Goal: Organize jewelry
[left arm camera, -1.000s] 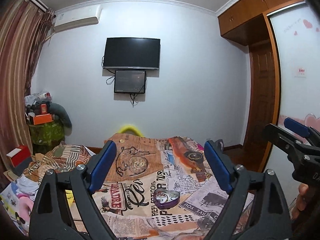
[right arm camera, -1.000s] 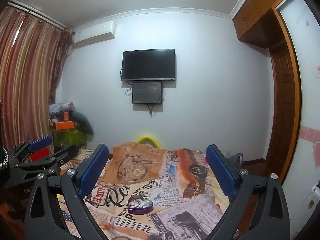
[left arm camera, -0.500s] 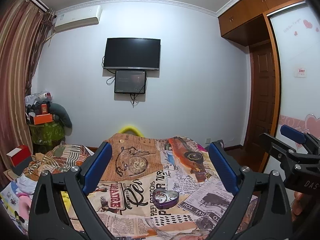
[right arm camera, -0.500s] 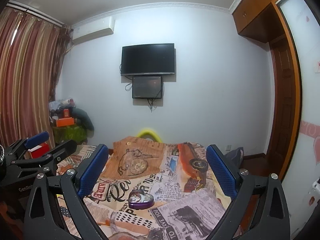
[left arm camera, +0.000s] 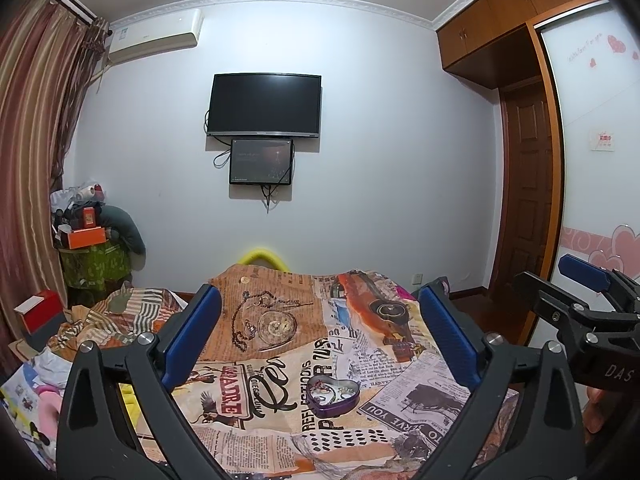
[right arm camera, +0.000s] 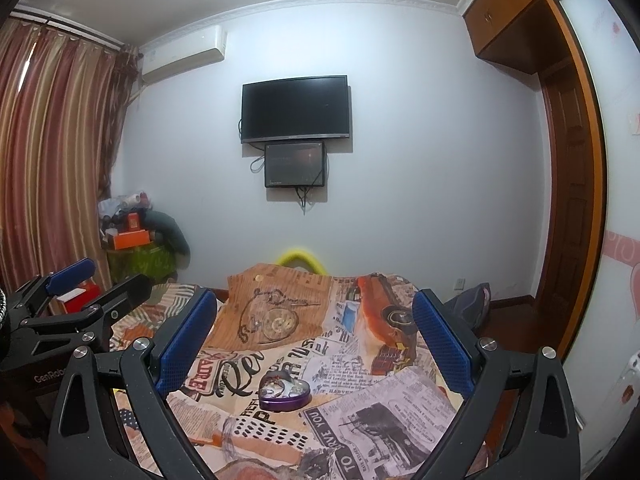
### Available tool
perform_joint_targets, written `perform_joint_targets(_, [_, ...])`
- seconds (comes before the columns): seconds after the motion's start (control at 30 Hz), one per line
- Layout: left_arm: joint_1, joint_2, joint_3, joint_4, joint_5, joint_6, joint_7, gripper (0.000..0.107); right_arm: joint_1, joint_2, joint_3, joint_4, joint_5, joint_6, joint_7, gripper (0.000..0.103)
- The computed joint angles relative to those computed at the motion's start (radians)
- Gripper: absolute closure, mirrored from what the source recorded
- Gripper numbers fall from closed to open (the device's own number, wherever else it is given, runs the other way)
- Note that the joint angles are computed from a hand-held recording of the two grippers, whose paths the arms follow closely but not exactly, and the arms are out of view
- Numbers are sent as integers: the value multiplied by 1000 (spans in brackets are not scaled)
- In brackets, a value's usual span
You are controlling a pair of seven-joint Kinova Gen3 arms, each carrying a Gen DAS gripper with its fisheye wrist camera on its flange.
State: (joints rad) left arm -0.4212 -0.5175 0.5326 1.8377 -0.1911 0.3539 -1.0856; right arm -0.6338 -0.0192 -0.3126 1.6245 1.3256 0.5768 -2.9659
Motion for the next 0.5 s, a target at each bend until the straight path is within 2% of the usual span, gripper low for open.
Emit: perform_joint_targets(0.5, [29,15,-22,-5,4,13,0,7,13,-2,5,-18,-78,-20,70,6])
